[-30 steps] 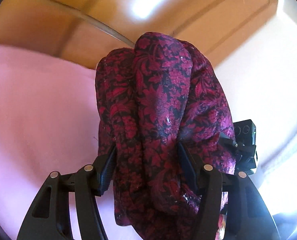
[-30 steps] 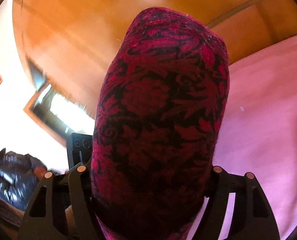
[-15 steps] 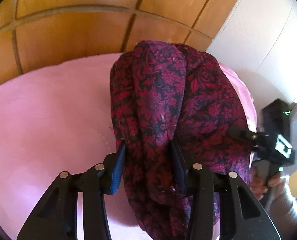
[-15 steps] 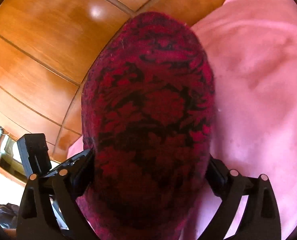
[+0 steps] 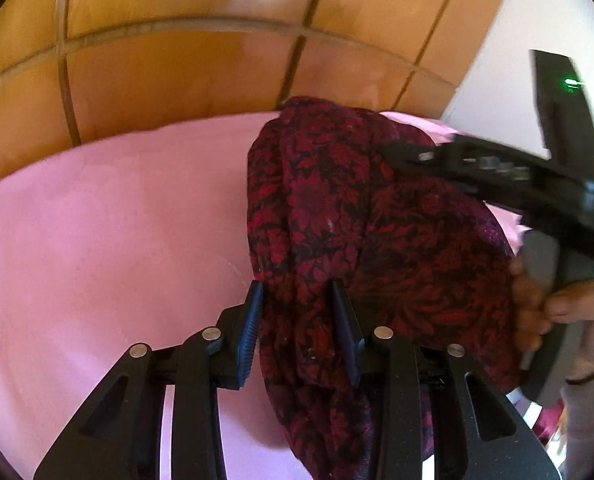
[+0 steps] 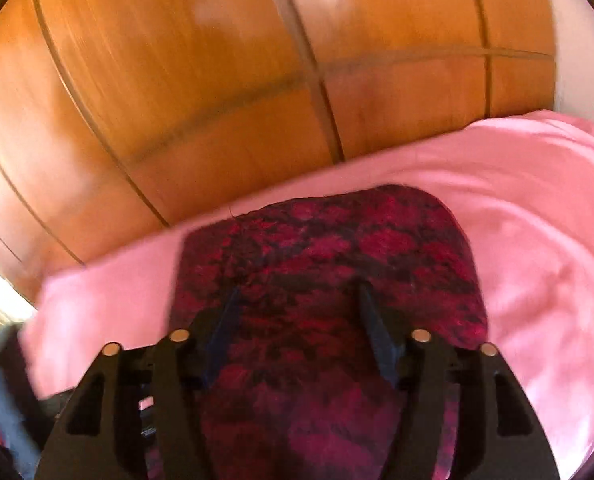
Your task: Fold small clothes
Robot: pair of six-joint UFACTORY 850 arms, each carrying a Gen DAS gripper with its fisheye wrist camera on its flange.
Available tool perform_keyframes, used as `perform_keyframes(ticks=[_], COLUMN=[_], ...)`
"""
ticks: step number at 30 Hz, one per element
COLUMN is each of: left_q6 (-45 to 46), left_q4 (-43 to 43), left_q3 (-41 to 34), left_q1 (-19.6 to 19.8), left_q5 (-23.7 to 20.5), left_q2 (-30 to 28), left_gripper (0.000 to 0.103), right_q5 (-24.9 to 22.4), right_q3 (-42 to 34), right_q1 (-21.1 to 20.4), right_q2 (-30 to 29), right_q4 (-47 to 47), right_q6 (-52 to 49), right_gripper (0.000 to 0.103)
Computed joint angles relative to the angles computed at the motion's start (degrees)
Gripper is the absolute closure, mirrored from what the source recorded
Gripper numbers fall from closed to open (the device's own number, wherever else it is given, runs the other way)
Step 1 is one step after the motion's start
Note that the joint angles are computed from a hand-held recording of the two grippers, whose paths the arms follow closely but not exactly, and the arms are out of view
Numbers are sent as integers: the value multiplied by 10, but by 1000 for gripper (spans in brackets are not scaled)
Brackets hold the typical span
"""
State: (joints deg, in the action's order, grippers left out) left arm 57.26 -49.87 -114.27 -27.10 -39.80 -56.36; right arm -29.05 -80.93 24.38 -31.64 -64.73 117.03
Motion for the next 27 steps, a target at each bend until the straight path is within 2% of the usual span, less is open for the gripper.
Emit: perform_keyframes(ticks=[2,3,6,9,11,13,15,17,19,21,24,26,27], left_q6=[-34,-28,13,69,49,56,78,90,95,86,85,102,113], left_q4=[24,23,-17,-81,-75,-92,-104,-112,-115,-111,-112,-122,-133], left_q3=[-40,-40,18,76,81,98,121,139,153,157,161,173,180], left_q1=[-1,-2,0,5,5,8,7,5,3,0,-5,-8,-7], left_q5=[-19,-12,15,41,47,62,87,106,124,137,152,165,170], left_q2=[-22,-23,7,33,39,54,70,81,88,90,95,106,112], left_gripper=[68,68,68,68,62,50,47,47,44,41,34,34,34], right_q5=[11,16,-2,-17,-26,-44,-62,-88,-101,-104,-152,-161,-160], right_q3=[-21,-15,-12,8,30,61,101,129,150,161,151,146,148], right_q1=[-19,-26,-16,2,15,34,56,82,105,124,144,147,148], right_q2=[-24,-26,-27,-18,9,44,78,100,111,101,81,84,88], right_q4=[40,45,9,-64,-100,-147,-186,-182,-167,-151,-131,-127,-137], right_q6=[-56,-60,-33,34,79,145,208,233,268,281,271,273,288], right_gripper=[32,32,31,31,30,34,38,41,52,53,52,51,45])
